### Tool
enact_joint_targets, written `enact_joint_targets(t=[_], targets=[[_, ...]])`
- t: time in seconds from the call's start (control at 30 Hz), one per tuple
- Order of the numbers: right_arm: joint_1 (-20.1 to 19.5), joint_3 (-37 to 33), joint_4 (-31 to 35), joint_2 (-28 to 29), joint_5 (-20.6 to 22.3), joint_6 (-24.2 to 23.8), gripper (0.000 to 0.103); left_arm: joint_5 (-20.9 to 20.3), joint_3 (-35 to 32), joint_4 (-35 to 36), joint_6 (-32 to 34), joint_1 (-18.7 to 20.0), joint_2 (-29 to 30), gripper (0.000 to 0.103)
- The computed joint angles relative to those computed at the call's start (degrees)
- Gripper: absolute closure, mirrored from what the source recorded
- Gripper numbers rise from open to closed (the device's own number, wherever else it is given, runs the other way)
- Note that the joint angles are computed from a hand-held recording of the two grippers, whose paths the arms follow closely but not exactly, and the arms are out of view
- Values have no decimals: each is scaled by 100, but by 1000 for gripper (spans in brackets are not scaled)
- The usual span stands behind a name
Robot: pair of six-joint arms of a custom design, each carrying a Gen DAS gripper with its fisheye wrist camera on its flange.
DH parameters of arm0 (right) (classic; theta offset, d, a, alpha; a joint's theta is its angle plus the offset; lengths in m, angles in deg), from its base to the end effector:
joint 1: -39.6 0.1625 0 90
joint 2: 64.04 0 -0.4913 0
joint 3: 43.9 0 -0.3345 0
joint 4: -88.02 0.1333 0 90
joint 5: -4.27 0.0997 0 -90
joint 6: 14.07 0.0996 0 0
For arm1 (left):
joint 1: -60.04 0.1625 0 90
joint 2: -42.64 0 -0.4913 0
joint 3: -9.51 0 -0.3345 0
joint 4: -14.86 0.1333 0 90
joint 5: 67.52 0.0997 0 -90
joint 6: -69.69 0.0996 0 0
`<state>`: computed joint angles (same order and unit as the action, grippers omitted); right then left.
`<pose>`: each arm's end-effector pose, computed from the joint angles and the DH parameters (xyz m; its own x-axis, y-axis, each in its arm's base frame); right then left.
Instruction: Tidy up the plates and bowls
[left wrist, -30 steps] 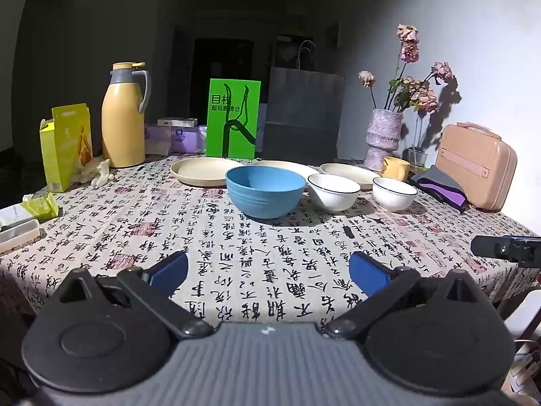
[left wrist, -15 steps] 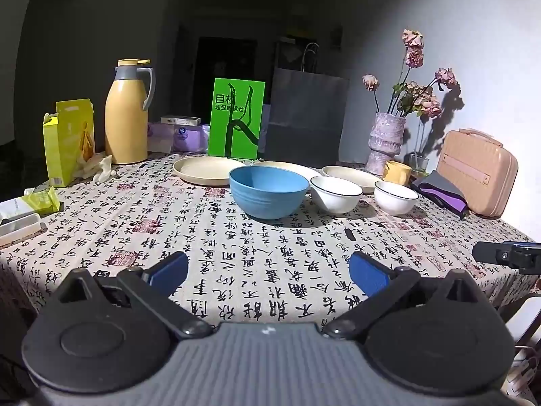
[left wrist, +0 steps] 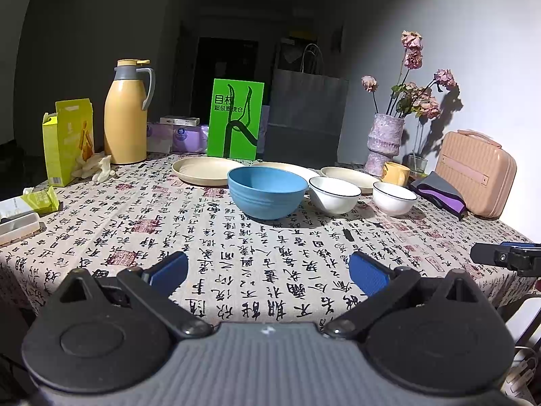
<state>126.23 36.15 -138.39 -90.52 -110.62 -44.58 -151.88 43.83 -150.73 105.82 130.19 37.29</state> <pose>0.0477 -0.7446 0.2001 -0.7627 0.3419 0.5489 -0.4410 0.3459 -0.8282 -0.1786 -0.9161 0.0507 -0.6381 0.5996 -0.4831 0.7546 0.3622 -0.5472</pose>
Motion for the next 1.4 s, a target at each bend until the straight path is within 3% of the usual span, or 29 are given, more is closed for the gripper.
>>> enact_joint_targets(t=[1.4], targets=[[23,13,-3,18,19,-57,0,-130,177,-125,6,11,-65,0]])
